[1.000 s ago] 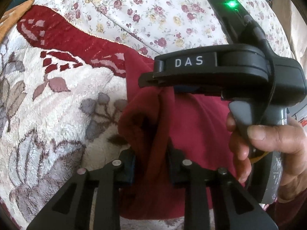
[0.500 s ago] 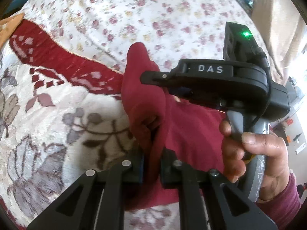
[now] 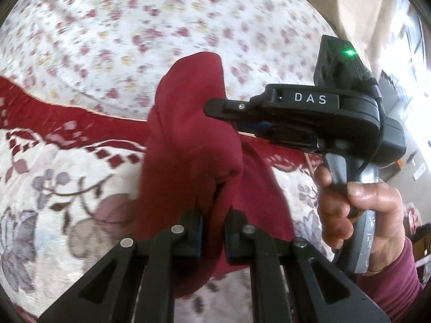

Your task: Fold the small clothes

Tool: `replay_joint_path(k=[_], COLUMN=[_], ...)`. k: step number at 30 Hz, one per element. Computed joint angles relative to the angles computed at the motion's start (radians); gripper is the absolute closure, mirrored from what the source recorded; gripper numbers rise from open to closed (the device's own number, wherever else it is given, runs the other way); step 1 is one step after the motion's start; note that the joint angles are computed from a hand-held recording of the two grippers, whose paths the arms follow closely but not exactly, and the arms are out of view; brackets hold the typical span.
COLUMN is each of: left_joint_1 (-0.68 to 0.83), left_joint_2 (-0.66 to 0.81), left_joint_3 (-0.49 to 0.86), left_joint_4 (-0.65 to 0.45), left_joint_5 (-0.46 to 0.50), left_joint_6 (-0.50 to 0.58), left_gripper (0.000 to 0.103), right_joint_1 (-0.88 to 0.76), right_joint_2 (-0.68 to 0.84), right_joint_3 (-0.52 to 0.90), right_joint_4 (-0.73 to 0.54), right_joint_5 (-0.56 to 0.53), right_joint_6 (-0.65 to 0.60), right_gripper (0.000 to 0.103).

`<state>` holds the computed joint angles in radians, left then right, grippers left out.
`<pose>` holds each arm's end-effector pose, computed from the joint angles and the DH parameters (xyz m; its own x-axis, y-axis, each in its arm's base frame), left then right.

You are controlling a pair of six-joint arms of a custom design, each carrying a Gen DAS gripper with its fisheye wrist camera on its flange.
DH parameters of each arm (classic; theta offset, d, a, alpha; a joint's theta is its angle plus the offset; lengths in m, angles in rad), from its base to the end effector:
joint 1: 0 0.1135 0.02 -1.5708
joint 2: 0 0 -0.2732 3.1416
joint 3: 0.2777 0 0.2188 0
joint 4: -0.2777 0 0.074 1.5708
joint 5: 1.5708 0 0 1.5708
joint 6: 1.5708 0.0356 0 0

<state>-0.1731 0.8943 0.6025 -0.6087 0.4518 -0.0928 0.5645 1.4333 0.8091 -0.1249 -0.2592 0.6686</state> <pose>0.1289 -0.0383 0.2404 -0.8077 0.0566 -0.5868 0.3488 0.8484 -0.3982 0.2213 0.1509 0.2360 -0.8703 0.1581 -0.4664 -0.1736 0.7878 0.5909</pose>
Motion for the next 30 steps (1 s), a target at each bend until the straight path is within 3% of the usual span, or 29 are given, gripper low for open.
replay_joint_path(k=[4, 7, 13, 14, 15, 16, 18, 21, 25, 28, 29, 30], left_joint_1=[-0.350, -0.516, -0.689, -0.696, -0.695, -0.681, -0.642, -0.622, -0.504, -0.406, -0.368, -0.342], left_joint_2=[0.055, 0.152, 0.408, 0.430, 0.437, 0.414, 0.326, 0.107, -0.030, 0.014, 0.012, 0.020], left_joint_3=[-0.013, -0.015, -0.001, 0.004, 0.003, -0.002, -0.011, -0.007, -0.024, -0.088, -0.113, -0.141], left_joint_4=[0.120, 0.212, 0.389, 0.393, 0.391, 0.381, 0.332, 0.191, 0.087, 0.130, 0.136, 0.162], left_joint_5=[-0.216, -0.314, -0.392, -0.386, -0.370, -0.329, -0.241, -0.280, -0.361, -0.392, -0.369, -0.348], left_joint_6=[-0.214, -0.308, -0.420, -0.426, -0.424, -0.411, -0.361, -0.273, -0.177, -0.163, -0.161, -0.164], left_gripper=[0.092, 0.092, 0.091, 0.087, 0.079, 0.075, 0.053, 0.034, 0.030, 0.030, 0.030, 0.030], right_joint_1=[-0.154, -0.287, -0.497, -0.533, -0.560, -0.589, -0.642, -0.671, -0.522, -0.301, -0.244, -0.179], right_joint_2=[-0.130, -0.184, -0.069, -0.043, -0.035, -0.038, -0.090, -0.264, -0.455, -0.385, -0.357, -0.333], right_joint_3=[-0.135, -0.228, -0.355, -0.373, -0.388, -0.400, -0.413, -0.407, -0.426, -0.458, -0.460, -0.454], right_joint_4=[-0.010, -0.004, 0.099, 0.121, 0.130, 0.124, 0.077, -0.082, -0.161, -0.065, -0.043, -0.044], right_joint_5=[-0.092, -0.169, -0.247, -0.267, -0.285, -0.306, -0.349, -0.361, -0.303, -0.171, -0.121, -0.039], right_joint_6=[-0.040, -0.086, -0.153, -0.153, -0.154, -0.156, -0.177, -0.225, -0.158, -0.070, -0.052, -0.033], right_gripper=[0.077, 0.077, 0.074, 0.074, 0.072, 0.063, 0.051, 0.034, 0.023, 0.025, 0.034, 0.066])
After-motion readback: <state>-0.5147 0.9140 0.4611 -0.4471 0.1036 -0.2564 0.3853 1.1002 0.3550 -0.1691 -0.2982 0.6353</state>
